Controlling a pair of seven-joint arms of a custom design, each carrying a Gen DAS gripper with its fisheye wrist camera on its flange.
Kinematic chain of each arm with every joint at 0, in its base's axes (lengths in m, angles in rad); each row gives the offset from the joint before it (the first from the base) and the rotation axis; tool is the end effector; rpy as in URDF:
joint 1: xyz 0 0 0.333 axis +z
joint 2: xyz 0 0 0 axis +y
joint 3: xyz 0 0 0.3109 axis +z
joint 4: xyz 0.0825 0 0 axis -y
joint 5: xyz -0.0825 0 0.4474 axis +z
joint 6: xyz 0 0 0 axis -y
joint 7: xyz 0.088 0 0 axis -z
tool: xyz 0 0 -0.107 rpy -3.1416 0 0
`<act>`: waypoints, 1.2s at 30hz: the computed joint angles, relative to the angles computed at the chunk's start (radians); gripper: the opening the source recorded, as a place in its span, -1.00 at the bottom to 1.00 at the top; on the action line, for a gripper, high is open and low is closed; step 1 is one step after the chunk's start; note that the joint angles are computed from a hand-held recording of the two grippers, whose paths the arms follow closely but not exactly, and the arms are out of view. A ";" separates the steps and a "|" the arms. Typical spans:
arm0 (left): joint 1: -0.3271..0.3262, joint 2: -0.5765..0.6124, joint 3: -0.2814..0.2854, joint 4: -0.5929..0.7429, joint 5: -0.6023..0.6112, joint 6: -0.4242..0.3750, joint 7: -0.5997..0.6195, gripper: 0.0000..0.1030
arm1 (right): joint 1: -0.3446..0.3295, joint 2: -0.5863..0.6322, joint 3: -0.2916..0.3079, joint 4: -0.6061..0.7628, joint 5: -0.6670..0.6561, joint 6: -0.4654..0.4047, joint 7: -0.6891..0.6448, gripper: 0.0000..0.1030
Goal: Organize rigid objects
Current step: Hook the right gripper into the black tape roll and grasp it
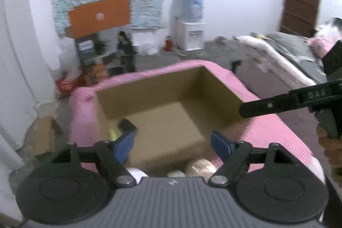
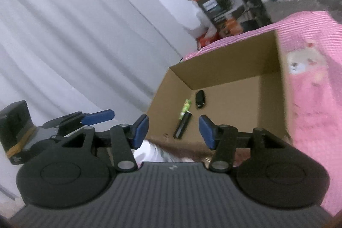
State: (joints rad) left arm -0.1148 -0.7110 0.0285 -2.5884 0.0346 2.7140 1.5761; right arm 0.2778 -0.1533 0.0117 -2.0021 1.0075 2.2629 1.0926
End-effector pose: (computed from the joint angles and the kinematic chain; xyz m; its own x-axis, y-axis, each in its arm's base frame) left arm 0.4478 -0.0389 0.5595 -0.1070 -0.9941 -0.0183 -0.6649 0.0852 -0.7421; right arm 0.5819 0.1968 0.5586 0.3768 -0.6428 -0.6670 -0.8782 -0.0189 -0.4779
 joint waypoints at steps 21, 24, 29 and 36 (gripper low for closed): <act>-0.055 0.156 -0.159 -0.114 0.080 0.043 -0.016 0.44 | 0.064 -0.185 0.033 -0.355 -0.380 0.043 0.101 -0.35; -0.062 0.157 -0.154 -0.118 0.119 0.041 -0.031 0.38 | 0.065 -0.157 0.036 -0.326 -0.410 0.016 0.094 -0.52; -0.087 0.187 -0.123 -0.104 0.117 0.062 -0.027 0.34 | 0.066 -0.125 0.040 -0.305 -0.433 0.001 0.055 -0.68; -0.122 0.203 -0.096 -0.097 0.083 0.074 0.017 0.33 | 0.049 -0.119 0.039 -0.296 -0.457 -0.011 0.052 -0.69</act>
